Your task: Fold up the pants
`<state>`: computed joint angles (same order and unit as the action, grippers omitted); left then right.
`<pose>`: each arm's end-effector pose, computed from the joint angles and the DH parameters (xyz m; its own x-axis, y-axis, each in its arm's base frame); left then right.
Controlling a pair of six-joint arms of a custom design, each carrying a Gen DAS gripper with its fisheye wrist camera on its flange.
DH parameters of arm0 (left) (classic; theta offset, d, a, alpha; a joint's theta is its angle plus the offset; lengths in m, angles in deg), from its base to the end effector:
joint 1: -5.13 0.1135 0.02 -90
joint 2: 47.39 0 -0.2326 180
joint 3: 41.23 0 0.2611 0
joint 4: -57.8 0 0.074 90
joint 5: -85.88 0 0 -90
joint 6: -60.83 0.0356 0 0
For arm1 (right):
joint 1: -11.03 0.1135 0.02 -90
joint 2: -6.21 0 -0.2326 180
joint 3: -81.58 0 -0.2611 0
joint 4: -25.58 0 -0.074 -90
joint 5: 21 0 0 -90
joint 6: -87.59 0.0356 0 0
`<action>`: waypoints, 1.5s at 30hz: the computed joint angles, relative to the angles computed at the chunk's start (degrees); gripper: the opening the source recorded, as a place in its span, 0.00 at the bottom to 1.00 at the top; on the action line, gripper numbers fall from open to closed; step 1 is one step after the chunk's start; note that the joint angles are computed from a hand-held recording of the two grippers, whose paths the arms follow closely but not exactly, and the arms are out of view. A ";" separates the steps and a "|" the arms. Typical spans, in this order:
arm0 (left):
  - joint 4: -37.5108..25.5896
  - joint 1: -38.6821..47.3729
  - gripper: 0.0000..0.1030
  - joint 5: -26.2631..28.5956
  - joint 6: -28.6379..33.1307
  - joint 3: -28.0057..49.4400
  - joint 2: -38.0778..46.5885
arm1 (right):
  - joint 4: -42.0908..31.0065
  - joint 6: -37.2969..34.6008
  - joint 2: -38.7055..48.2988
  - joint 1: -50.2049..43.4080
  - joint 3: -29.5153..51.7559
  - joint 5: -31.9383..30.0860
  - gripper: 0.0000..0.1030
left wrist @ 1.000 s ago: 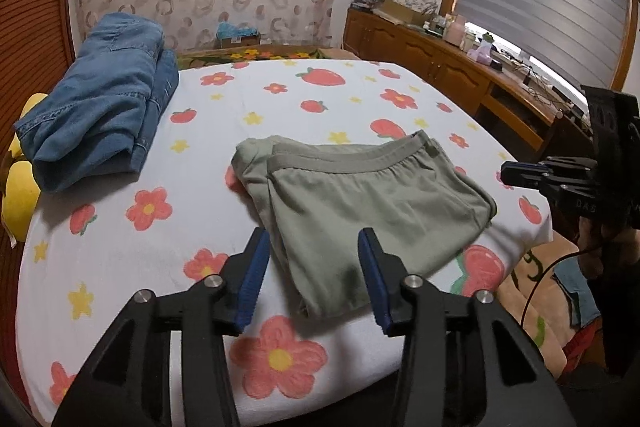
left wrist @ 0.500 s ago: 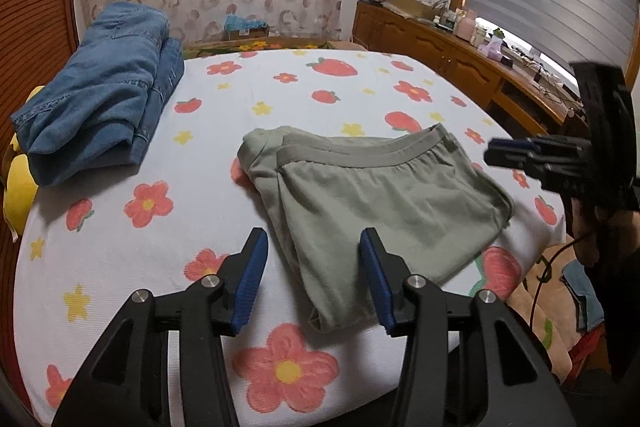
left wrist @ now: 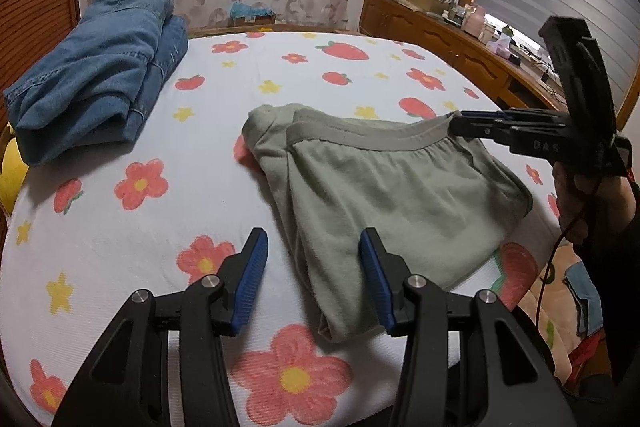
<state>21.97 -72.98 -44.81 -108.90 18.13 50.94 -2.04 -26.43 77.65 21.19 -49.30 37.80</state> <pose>0.0811 -0.2723 0.0820 -0.7309 -0.1500 -0.6658 -0.0696 0.9869 -0.1458 0.2475 0.0631 0.1549 -0.4931 -0.4421 -0.7492 -0.7442 0.6604 0.1002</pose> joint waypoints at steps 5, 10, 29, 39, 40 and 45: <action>0.83 0.05 0.48 -0.03 -0.03 -0.42 -0.05 | 1.35 1.04 1.42 0.03 0.54 -0.31 0.08; 1.29 -0.18 0.48 -0.20 -0.35 -0.74 0.00 | 2.36 2.21 2.09 -1.00 0.51 -1.22 0.07; 3.13 -0.37 0.50 -1.26 -0.20 -1.80 0.26 | -18.02 -14.50 -19.36 -13.76 -9.34 -7.71 0.13; 2.97 -0.48 0.50 -1.36 -0.37 -1.70 0.42 | -30.42 -29.11 -19.12 -24.73 -8.69 -11.34 0.13; 2.97 -0.48 0.50 -1.36 -0.37 -1.70 0.42 | -29.75 -28.90 -18.88 -24.00 -8.96 -10.30 0.13; 2.95 -0.46 0.50 -1.46 -0.34 -1.66 0.54 | -26.88 -26.76 -20.35 -20.96 -10.34 -8.11 0.13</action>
